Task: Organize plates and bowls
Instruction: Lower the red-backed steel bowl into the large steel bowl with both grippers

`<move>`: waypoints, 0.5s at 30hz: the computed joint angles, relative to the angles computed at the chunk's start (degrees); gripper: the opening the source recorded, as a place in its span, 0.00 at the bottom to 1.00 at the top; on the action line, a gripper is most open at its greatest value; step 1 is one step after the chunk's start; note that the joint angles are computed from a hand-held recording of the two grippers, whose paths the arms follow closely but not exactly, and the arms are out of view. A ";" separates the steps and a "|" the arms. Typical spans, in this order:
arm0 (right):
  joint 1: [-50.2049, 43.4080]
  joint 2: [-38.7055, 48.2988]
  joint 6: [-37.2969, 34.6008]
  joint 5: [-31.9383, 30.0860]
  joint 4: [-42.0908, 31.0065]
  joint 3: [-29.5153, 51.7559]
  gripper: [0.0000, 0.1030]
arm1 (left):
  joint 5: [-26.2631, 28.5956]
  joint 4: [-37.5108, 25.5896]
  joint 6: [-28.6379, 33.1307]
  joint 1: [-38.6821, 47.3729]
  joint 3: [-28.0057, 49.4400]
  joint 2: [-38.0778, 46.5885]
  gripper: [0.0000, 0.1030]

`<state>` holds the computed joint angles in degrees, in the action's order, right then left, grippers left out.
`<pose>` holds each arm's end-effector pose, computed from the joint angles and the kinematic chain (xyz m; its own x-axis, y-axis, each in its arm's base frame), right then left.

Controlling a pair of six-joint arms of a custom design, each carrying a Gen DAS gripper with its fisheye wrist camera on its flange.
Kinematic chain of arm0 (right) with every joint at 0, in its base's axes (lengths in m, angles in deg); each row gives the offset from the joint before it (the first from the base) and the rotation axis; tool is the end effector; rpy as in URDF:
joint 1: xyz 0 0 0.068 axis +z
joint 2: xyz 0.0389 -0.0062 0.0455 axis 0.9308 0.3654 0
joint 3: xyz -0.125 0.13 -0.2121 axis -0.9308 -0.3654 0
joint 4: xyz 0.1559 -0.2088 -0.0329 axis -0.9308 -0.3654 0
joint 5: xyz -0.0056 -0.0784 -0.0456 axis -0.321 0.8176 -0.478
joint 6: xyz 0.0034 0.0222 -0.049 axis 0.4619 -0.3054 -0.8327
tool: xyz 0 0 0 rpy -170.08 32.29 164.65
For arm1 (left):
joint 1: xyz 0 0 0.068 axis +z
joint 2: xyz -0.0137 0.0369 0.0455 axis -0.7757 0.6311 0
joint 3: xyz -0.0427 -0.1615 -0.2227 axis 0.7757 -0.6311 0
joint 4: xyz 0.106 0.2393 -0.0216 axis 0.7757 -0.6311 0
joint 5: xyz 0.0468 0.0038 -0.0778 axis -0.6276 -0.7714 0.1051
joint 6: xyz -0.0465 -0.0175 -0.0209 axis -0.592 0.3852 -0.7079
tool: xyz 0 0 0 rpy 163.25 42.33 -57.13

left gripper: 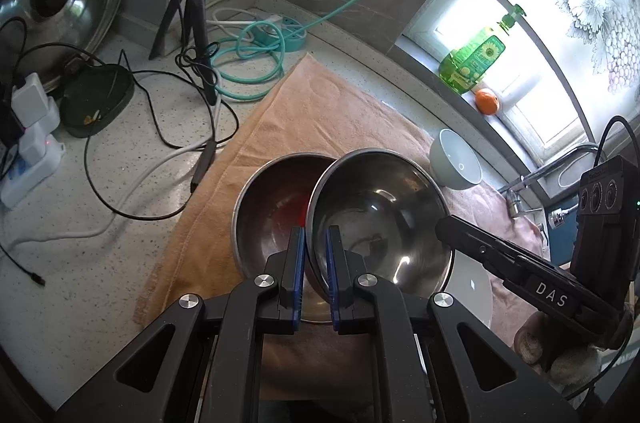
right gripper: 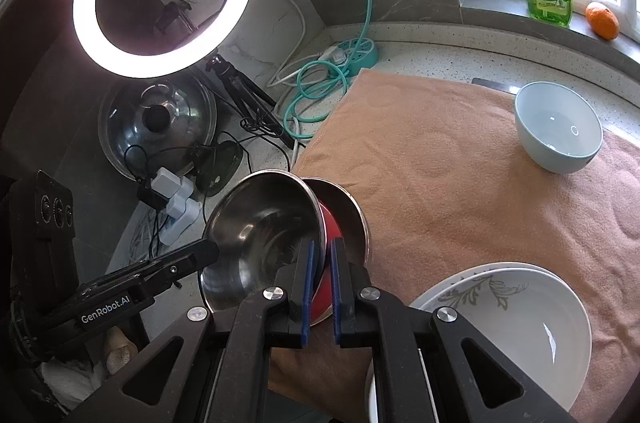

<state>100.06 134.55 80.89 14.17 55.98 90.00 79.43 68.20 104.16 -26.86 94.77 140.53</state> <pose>0.1795 0.1131 0.0975 -0.8585 0.1499 -0.4903 -0.0816 0.9042 0.4193 0.1779 0.0571 0.0872 -0.8791 -0.0381 -0.4751 0.1729 0.9034 -0.3925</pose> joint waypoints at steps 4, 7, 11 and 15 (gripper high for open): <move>0.99 5.38 -0.10 0.46 1.60 2.57 0.07 | -0.61 1.36 1.09 0.87 1.30 3.44 0.08; 1.45 8.49 -0.18 0.72 2.37 3.97 0.07 | -1.17 2.54 1.91 1.23 2.11 6.48 0.08; 1.27 12.10 -0.06 0.57 3.46 5.24 0.07 | -1.95 3.76 2.46 0.71 2.65 9.04 0.08; 0.63 15.35 -0.08 0.13 4.36 6.31 0.07 | -3.08 5.32 2.21 -0.43 3.18 11.70 0.08</move>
<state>100.69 149.90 80.82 14.30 60.35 96.32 76.35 73.52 106.37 -27.29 97.95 152.22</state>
